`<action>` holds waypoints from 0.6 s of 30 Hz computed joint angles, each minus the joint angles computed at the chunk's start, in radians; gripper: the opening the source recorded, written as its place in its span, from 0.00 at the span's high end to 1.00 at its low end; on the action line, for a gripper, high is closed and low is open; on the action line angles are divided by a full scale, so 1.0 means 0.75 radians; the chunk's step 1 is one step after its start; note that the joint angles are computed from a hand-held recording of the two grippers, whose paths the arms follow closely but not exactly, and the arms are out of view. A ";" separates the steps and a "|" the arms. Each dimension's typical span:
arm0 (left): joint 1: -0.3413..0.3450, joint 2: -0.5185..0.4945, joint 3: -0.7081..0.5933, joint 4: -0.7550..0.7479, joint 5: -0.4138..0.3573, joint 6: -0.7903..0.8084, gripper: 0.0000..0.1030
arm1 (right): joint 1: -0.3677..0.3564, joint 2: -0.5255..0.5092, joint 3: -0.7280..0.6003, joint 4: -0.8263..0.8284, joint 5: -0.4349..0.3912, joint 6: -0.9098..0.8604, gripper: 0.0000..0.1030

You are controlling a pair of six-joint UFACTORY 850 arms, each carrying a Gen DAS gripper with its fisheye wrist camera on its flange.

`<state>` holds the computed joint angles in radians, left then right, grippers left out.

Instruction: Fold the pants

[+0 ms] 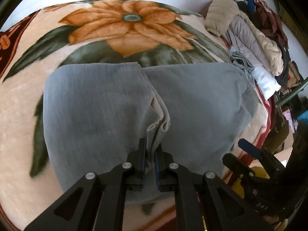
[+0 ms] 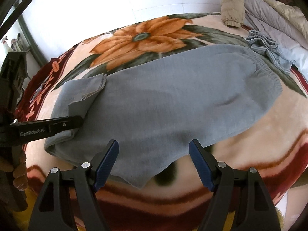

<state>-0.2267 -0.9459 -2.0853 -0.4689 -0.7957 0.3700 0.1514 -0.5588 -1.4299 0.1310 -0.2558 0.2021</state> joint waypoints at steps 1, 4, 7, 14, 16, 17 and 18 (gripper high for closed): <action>0.001 0.004 0.005 -0.012 0.001 0.009 0.93 | 0.002 -0.001 -0.002 -0.008 0.000 0.007 0.25; 0.015 0.024 0.035 -0.103 -0.026 0.079 0.83 | 0.010 0.001 -0.001 -0.065 0.005 0.057 0.25; 0.026 0.068 0.095 -0.181 -0.052 0.163 0.81 | 0.016 0.004 -0.001 -0.121 0.000 0.109 0.25; 0.056 0.220 0.293 -0.221 0.080 0.259 0.72 | 0.036 -0.001 -0.036 -0.089 -0.011 0.052 0.25; 0.059 0.231 0.304 -0.112 0.134 0.193 0.69 | 0.044 -0.011 -0.056 -0.074 -0.021 0.029 0.25; 0.059 0.230 0.302 -0.028 0.157 0.128 0.69 | 0.050 -0.021 -0.075 -0.047 -0.031 0.000 0.25; 0.060 0.224 0.296 0.005 0.166 0.094 0.69 | 0.053 -0.027 -0.087 -0.020 -0.035 -0.029 0.25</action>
